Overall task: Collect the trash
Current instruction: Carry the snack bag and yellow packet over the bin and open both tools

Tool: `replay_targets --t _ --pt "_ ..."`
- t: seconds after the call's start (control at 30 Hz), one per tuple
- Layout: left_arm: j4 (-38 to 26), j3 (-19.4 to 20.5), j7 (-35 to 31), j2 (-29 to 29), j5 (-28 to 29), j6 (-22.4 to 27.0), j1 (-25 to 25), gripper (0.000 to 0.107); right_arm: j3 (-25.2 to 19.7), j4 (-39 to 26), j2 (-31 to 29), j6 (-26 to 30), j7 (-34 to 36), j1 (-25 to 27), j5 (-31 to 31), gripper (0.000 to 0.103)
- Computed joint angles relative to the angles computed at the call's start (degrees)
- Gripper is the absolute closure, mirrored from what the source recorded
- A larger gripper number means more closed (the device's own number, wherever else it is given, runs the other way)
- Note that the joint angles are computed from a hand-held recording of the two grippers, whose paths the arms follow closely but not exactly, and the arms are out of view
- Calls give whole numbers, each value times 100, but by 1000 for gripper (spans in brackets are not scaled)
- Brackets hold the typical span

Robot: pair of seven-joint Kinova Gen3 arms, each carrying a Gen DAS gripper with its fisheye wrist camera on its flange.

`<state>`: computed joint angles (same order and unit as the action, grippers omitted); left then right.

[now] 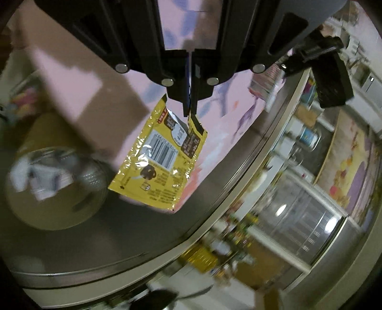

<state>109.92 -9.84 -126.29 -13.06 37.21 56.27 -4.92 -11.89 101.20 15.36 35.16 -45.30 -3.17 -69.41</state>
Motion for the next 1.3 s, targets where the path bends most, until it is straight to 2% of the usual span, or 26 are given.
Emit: replay_targets --t 0.17,0.33,0.47,0.57,0.63,0.7,0.77,0.8,0.83,0.87,0.9,0.93,0.97,1.2,1.3 --pt "-865 677 381 841 7 -188 363 95 279 87 -42 40 46 428 -57 103" --pt "-1968 1322 1088 1804 -506 -316 685 95 462 -172 200 96 -153 748 146 103" --pt "-2819 1570 1699 2537 -1066 -332 983 95 467 -542 471 159 -497 944 615 103" --pt "-3480 1711 2085 3165 -1252 -138 1051 95 499 -895 655 13 -941 876 1289 103" --pt "-3889 1732 2363 3510 -1443 8 1147 95 655 -1221 830 169 -1323 729 1692 103" --pt "-4280 1747 2631 3825 -1635 181 1229 95 448 -1565 1098 497 -1541 912 1793 103" --pt "-4667 1725 2949 4103 -1860 383 1335 95 389 -1776 1189 593 -1794 853 2083 103" --pt "-4914 1659 3182 4280 -2030 517 1439 93 343 -1871 1262 627 -1883 833 2197 103" --pt "-5099 1645 3333 4406 -2141 647 1485 86 288 -1996 1352 731 -1977 866 2271 103" --pt "-5336 1605 3531 4558 -2285 821 1565 73 220 -2100 1440 845 -2062 904 2330 103" --pt "-5471 1583 3679 4649 -2392 919 1619 66 166 -2250 1564 1016 -2163 923 2414 103" --pt "-5534 1575 3790 4702 -2464 947 1647 55 142 -2409 1669 1171 -2251 936 2519 103" --pt "-5527 1596 3833 4713 -2498 907 1654 53 128 -2473 1721 1236 -2353 925 2604 103" --pt "-5216 1765 3682 4537 -2497 608 1586 47 -130 -2379 1809 1270 -2520 1278 2353 103" --pt "-5073 1808 3633 4405 -2386 514 1499 47 -207 -2350 1808 1337 -2485 1388 2186 99"
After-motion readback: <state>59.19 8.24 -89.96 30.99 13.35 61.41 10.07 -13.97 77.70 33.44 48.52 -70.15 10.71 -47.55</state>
